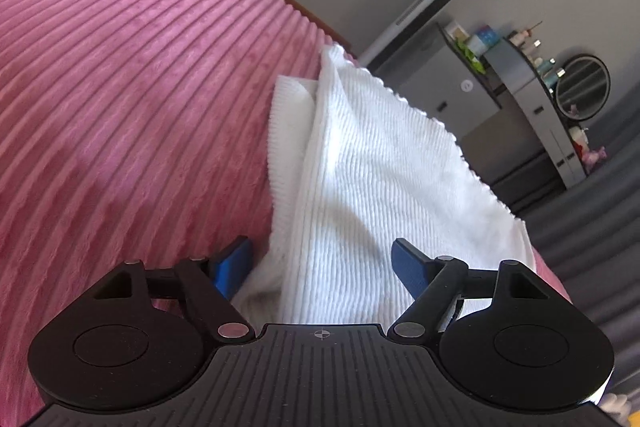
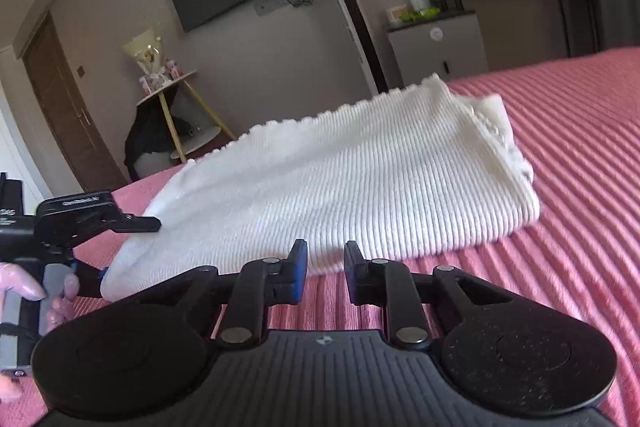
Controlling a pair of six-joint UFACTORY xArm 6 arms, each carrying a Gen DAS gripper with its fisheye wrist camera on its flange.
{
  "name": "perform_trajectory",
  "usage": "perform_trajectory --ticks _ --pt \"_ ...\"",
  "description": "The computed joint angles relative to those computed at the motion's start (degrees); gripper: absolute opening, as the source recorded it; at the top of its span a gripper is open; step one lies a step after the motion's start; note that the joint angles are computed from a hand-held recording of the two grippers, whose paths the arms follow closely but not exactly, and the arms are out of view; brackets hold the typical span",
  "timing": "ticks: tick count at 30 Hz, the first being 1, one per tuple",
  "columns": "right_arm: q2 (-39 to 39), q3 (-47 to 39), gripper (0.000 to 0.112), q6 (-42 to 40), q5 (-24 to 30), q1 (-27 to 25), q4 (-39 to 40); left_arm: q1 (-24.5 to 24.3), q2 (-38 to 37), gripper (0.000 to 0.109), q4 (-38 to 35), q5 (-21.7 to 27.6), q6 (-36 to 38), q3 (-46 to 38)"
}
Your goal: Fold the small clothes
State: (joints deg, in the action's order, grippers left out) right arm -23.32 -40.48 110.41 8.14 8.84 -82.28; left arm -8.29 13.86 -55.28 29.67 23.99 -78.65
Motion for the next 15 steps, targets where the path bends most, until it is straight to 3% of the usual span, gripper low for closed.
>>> perform_trajectory --ticks 5,8,12,15 --pt "-0.6 -0.2 0.019 4.4 1.0 -0.3 -4.2 0.6 3.0 0.055 2.6 2.2 -4.3 -4.2" --pt "-0.1 -0.3 0.019 5.2 0.6 -0.2 -4.8 0.8 4.4 0.05 3.9 2.7 -6.7 -6.0" --pt "0.1 -0.6 0.019 6.1 0.4 -0.1 -5.9 1.1 5.4 0.025 5.5 4.8 -6.6 -8.6" --pt "-0.4 -0.5 0.019 9.1 0.3 -0.5 -8.4 0.9 5.1 0.024 7.1 5.3 -7.7 -9.6"
